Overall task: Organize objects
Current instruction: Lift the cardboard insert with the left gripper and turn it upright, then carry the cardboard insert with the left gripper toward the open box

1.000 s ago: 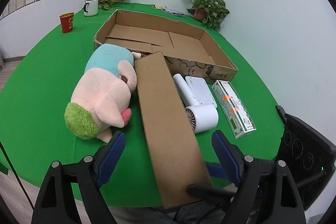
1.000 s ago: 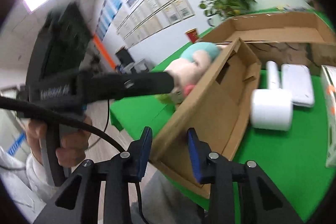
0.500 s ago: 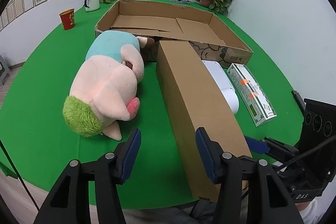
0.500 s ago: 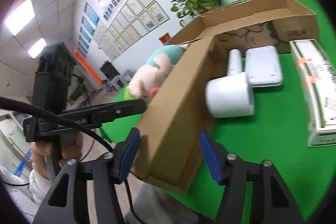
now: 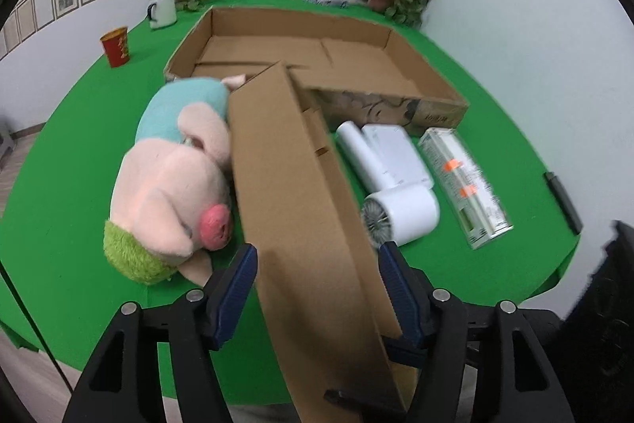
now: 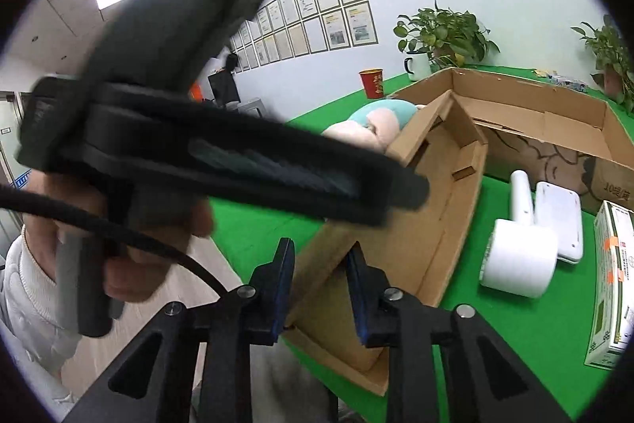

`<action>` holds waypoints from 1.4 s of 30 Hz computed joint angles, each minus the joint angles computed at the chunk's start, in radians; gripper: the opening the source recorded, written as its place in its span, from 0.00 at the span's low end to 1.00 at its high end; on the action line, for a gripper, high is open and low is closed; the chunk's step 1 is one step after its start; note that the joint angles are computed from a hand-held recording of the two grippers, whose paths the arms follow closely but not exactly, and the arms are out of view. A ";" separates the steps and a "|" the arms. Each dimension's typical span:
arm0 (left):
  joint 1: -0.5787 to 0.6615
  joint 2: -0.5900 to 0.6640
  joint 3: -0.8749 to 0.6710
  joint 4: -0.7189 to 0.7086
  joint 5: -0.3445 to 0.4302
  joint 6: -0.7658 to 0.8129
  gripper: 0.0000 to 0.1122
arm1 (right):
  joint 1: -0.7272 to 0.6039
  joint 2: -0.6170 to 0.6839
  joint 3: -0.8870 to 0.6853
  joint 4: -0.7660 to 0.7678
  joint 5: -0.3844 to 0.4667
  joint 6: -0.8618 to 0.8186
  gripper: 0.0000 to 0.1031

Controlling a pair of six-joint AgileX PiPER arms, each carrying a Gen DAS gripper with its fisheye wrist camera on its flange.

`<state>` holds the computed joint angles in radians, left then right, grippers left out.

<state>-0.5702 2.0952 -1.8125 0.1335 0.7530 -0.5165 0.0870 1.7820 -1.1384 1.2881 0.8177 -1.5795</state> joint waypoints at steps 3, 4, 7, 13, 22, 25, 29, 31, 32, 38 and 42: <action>0.011 0.018 0.008 -0.006 0.006 -0.014 0.40 | -0.010 0.002 0.006 -0.027 0.051 0.003 0.37; 0.013 0.014 0.029 0.003 -0.004 -0.023 0.38 | -0.023 0.008 0.004 -0.028 0.082 0.003 0.44; 0.022 0.004 0.068 -0.016 -0.022 -0.016 0.28 | -0.078 0.034 -0.007 0.000 0.141 0.029 0.56; 0.060 -0.019 0.184 -0.118 -0.096 0.006 0.19 | -0.156 0.101 -0.078 -0.044 0.085 0.244 0.56; 0.010 -0.039 0.237 -0.037 -0.145 -0.114 0.19 | -0.033 0.038 -0.077 -0.252 -0.132 0.490 0.46; -0.013 -0.039 0.239 0.011 -0.145 -0.150 0.19 | 0.013 0.079 -0.149 -0.422 -0.192 0.696 0.37; -0.009 -0.061 0.286 0.011 -0.193 -0.165 0.19 | 0.065 0.064 -0.155 -0.571 -0.256 0.867 0.29; -0.011 -0.068 0.304 0.020 -0.214 -0.181 0.19 | 0.088 0.063 -0.157 -0.619 -0.269 0.930 0.20; -0.012 -0.070 0.311 0.026 -0.222 -0.188 0.19 | 0.097 0.062 -0.158 -0.646 -0.276 0.964 0.18; 0.016 -0.094 0.364 -0.084 -0.278 -0.120 0.19 | 0.158 0.039 -0.149 -0.842 -0.321 1.174 0.13; 0.014 -0.089 0.347 -0.081 -0.254 -0.110 0.20 | 0.155 0.055 -0.173 -0.847 -0.307 1.201 0.13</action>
<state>-0.5565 2.0062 -1.4655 0.0525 0.4985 -0.6264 0.2418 1.8373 -1.3110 0.4407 0.5105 -0.3781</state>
